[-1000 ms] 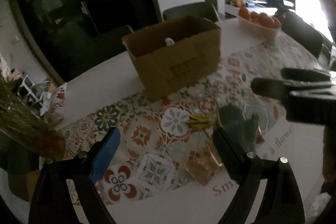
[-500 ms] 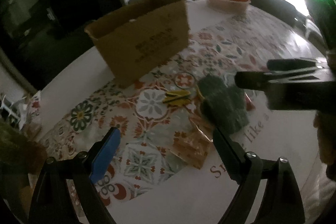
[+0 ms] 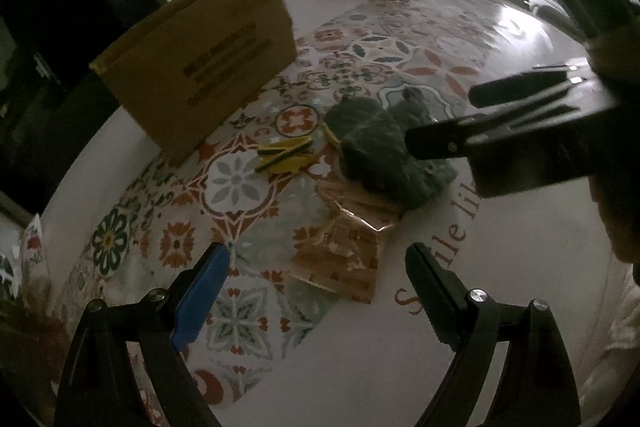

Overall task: Organize soft objects
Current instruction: 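Grasp the tan snack packet with the left tool while the right tool grasps the green knit mitten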

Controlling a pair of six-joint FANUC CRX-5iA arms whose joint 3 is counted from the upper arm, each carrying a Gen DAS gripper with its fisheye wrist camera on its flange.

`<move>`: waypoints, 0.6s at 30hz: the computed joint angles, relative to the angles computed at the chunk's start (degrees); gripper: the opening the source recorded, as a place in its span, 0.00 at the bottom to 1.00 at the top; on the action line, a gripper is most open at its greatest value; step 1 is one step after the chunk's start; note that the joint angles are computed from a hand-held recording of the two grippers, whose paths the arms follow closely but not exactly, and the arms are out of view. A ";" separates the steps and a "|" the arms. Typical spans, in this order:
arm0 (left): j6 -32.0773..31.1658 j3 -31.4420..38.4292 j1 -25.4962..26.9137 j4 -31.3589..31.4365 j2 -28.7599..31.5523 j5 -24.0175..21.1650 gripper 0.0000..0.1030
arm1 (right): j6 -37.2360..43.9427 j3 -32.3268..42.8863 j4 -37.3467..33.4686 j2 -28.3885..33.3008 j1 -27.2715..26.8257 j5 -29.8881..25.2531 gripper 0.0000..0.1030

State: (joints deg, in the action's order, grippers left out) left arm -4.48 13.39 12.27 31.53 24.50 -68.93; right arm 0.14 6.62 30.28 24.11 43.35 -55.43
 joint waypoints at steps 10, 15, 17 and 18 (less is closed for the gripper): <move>-0.56 1.43 -0.96 -0.62 3.16 -1.56 0.88 | -0.05 0.18 -2.34 1.48 -0.83 0.82 0.86; -1.30 2.27 -1.53 -0.94 4.45 -1.92 0.88 | 0.09 0.68 -2.65 2.09 -1.17 0.45 0.86; -1.31 2.90 -1.73 -1.30 5.16 -2.36 0.87 | 0.30 1.03 -2.46 2.51 -1.25 0.24 0.86; -1.35 2.95 -1.78 -1.38 5.31 -2.30 0.87 | 0.50 1.24 -2.58 2.68 -1.30 0.23 0.86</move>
State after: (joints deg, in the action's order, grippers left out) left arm -5.84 16.34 10.49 30.15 29.81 -71.23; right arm 0.63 7.85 27.70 26.79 42.05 -55.20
